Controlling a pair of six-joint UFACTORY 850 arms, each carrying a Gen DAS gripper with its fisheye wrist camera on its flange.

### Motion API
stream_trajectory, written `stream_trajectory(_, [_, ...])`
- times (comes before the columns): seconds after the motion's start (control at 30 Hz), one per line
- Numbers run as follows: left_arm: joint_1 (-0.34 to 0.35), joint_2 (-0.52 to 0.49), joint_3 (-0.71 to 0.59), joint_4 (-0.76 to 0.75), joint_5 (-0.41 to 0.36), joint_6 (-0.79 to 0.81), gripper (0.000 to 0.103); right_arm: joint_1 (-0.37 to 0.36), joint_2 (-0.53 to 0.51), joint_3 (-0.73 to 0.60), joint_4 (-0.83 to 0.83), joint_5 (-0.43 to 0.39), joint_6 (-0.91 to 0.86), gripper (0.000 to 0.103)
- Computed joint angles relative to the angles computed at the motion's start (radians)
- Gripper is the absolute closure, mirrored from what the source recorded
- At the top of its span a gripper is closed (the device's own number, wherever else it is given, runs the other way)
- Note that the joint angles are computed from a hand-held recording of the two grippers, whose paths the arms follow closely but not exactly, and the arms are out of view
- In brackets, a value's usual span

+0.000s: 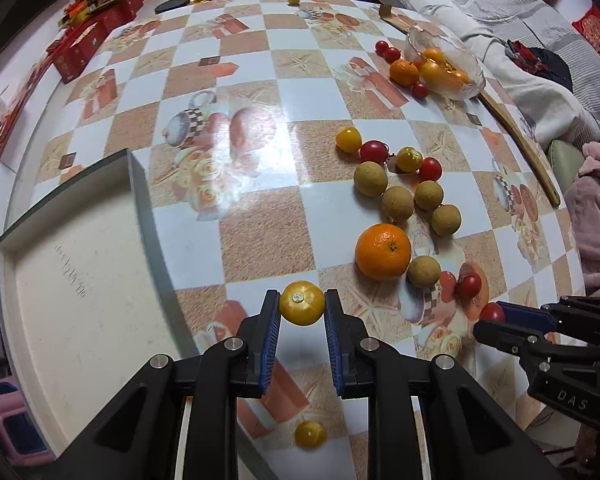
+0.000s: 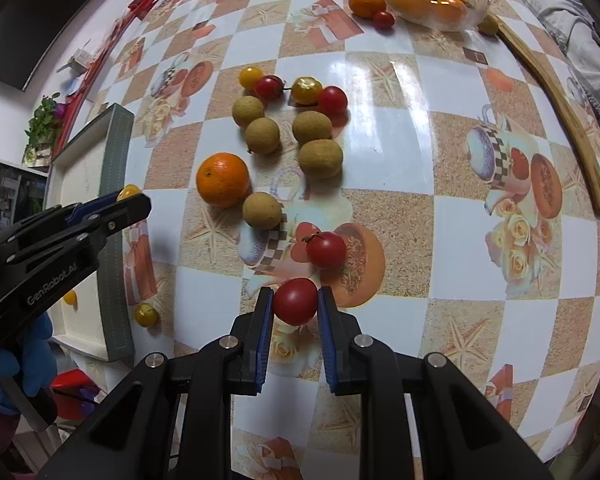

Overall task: Organize fruits
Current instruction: 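Grasp a yellow tomato with the left gripper while the right gripper grasps a red cherry tomato, then carry both held tomatoes over the white tray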

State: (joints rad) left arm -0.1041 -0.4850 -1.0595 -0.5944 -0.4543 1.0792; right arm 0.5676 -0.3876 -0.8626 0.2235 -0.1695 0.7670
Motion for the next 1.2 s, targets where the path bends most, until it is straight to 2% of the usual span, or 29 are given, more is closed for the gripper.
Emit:
stream_trajectory(0.3, [0.061,0.046,0.038,-0.01,0.009,0.004,0.079,0.008,0.002,-0.038,-0.122,-0.037,0.082,0.079])
stream_trajectory(0.5, [0.111,0.053,0.039,-0.013,0.013,-0.01,0.079,0.021,-0.036,-0.116,-0.15,-0.075,0.053,0.079])
stream_trajectory(0.93, [0.238,0.028,0.005,0.0,0.056,-0.067,0.079,0.059,-0.176,-0.362,-0.105,-0.172,-0.142,0.079])
stream_trajectory(1.2, [0.288,-0.028,-0.039,0.164,0.131,-0.271,0.079,0.066,-0.3,-0.554,-0.03,-0.241,-0.293,0.079])
